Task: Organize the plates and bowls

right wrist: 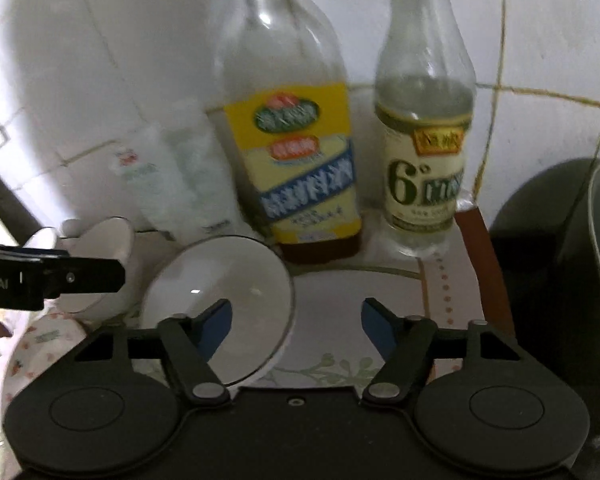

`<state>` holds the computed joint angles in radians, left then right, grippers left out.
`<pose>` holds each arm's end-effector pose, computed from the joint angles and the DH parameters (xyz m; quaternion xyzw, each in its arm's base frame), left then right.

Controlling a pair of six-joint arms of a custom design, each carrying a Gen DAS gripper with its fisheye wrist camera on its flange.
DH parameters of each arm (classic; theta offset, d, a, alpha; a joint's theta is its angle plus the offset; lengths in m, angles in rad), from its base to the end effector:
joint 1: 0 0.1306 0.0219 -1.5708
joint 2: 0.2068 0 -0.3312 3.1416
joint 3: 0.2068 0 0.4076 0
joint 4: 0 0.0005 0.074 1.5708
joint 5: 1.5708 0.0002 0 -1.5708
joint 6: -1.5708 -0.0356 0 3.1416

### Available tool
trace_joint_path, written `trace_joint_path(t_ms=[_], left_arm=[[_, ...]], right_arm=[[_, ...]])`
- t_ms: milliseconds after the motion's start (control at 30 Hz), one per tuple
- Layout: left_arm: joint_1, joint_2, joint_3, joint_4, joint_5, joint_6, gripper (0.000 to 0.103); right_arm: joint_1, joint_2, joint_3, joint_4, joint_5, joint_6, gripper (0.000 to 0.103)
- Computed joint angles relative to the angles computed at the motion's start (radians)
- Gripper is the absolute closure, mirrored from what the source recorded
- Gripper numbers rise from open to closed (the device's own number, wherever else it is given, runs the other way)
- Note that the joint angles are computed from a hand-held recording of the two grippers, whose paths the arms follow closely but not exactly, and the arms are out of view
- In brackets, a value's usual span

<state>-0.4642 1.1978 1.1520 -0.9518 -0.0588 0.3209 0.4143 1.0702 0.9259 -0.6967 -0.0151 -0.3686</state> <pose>0.3884 -0.1927 0.3464 0.0604 0.9569 -0.0820 0.2719 0.3682 0.1620 0.3072 -0.0240 0.9338 0.1427 0.3272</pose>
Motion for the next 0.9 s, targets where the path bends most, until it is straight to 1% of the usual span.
trace_joint_path(t_ms=[33,67,100,133,200,267,300,333,367,400,467,633,667,700,733,767,833,900], left_arm=[[0.000,0.018,0.006,-0.007,-0.004,0.003,0.026],[0.003,0.030,0.008,-0.012,0.001,0.007,0.034],[0.007,0.042,0.012,-0.020,0.014,0.007,0.038],[0.009,0.053,0.016,-0.028,0.020,0.009,0.038],[0.004,0.058,0.013,-0.028,-0.005,0.004,0.041],[0.011,0.066,0.022,-0.043,0.013,0.002,0.041],[0.015,0.069,0.026,-0.048,0.021,0.009,0.044],[0.017,0.074,0.031,-0.053,0.020,0.012,0.046],[0.017,0.082,0.039,-0.062,0.012,0.008,0.053],[0.018,0.088,0.044,-0.067,0.016,0.000,0.056],[0.022,0.094,0.046,-0.066,0.035,-0.003,0.061],[0.005,0.104,0.044,-0.054,0.025,0.002,0.071],[-0.002,0.104,0.044,-0.050,0.024,0.002,0.078],[-0.005,0.105,0.043,-0.047,0.040,0.000,0.097],[-0.004,0.104,0.045,-0.052,0.068,0.007,0.099],[-0.017,0.106,0.049,-0.064,0.044,0.014,0.098],[-0.039,0.112,0.056,-0.081,-0.006,-0.001,0.098],[-0.047,0.111,0.052,-0.082,-0.022,0.004,0.098]], right_arm=[[-0.005,0.003,-0.003,0.003,-0.011,-0.014,0.035],[-0.011,0.008,-0.004,0.007,-0.026,-0.032,0.039],[-0.016,0.011,-0.005,0.007,-0.039,-0.048,0.040],[-0.019,0.013,-0.006,0.008,-0.049,-0.061,0.043],[-0.025,0.022,-0.003,0.006,-0.082,-0.092,0.048],[-0.030,0.043,0.012,-0.009,-0.126,-0.112,0.065],[-0.031,0.052,0.017,-0.012,-0.139,-0.122,0.069],[-0.029,0.060,0.023,-0.017,-0.144,-0.130,0.078],[-0.025,0.070,0.030,-0.025,-0.143,-0.136,0.081],[-0.019,0.080,0.038,-0.035,-0.130,-0.139,0.085],[-0.014,0.081,0.039,-0.037,-0.117,-0.155,0.085],[-0.015,0.085,0.042,-0.040,-0.113,-0.173,0.085],[-0.014,0.085,0.042,-0.039,-0.112,-0.177,0.085],[-0.015,0.083,0.043,-0.040,-0.114,-0.181,0.086],[-0.015,0.081,0.041,-0.037,-0.115,-0.187,0.086],[-0.014,0.079,0.042,-0.041,-0.110,-0.195,0.087],[-0.012,0.074,0.043,-0.046,-0.111,-0.201,0.088],[-0.007,0.068,0.041,-0.046,-0.105,-0.202,0.088]])
